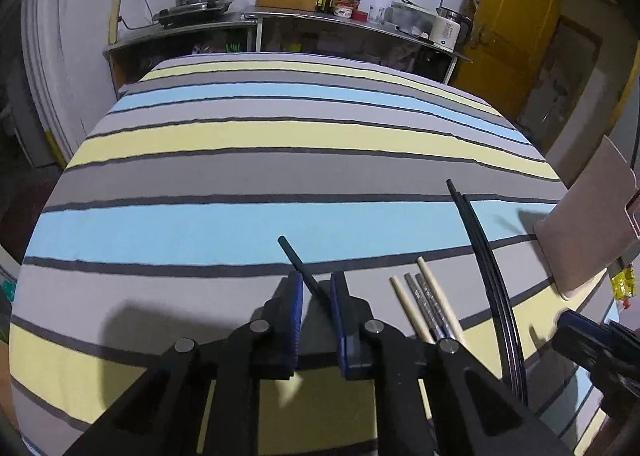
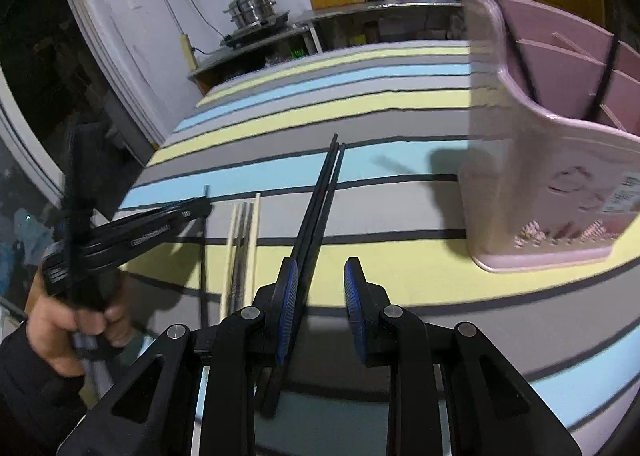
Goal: Organize utensils
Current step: 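Close the right tool on black chopsticks while the left tool grasps a black chopstick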
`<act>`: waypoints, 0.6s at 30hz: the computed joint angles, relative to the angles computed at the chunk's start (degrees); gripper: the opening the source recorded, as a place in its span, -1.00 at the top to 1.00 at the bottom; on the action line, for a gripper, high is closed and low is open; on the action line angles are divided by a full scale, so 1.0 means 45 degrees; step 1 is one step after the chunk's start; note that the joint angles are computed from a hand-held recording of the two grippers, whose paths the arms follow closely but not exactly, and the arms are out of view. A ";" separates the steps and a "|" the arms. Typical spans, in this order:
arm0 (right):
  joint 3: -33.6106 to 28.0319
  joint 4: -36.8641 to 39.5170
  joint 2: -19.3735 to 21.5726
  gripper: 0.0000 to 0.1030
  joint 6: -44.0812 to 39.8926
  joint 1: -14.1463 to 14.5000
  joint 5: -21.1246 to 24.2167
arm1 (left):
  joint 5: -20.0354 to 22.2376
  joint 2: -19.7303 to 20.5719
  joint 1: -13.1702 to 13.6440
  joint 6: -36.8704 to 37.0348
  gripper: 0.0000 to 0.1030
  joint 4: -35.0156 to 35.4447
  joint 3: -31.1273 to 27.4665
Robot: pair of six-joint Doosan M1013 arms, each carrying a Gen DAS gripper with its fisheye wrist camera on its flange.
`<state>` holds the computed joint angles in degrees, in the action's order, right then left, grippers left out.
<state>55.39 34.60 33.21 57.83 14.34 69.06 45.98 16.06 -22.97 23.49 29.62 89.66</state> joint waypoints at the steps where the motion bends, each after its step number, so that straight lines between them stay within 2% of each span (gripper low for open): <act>1: -0.0153 -0.0157 0.0132 0.50 0.0102 0.0086 0.0023 | 0.0032 -0.0059 -0.0003 -0.0116 0.71 -0.0075 0.0053; 6: -0.0682 -0.0732 0.0564 0.52 0.0409 0.0356 0.0097 | -0.0612 -0.0488 -0.0004 -0.1130 0.71 -0.0748 0.0581; 10: -0.0881 -0.1201 0.0740 0.55 0.0625 0.0478 0.0004 | -0.0679 -0.0551 -0.0132 -0.1783 0.69 -0.0852 0.0678; 14: -0.0915 -0.1304 0.0755 0.57 0.0757 0.0478 -0.0068 | -0.0033 -0.0321 -0.0396 -0.2168 0.51 -0.0207 0.0373; 16: -0.0896 -0.1492 0.0726 0.60 0.0844 0.0479 -0.0109 | 0.0253 -0.0178 -0.0514 -0.2237 0.29 -0.0030 0.0170; 18: -0.0904 -0.1665 0.0708 0.60 0.0986 0.0488 -0.0118 | 0.0786 0.0010 -0.0670 -0.2198 0.27 0.0244 -0.0090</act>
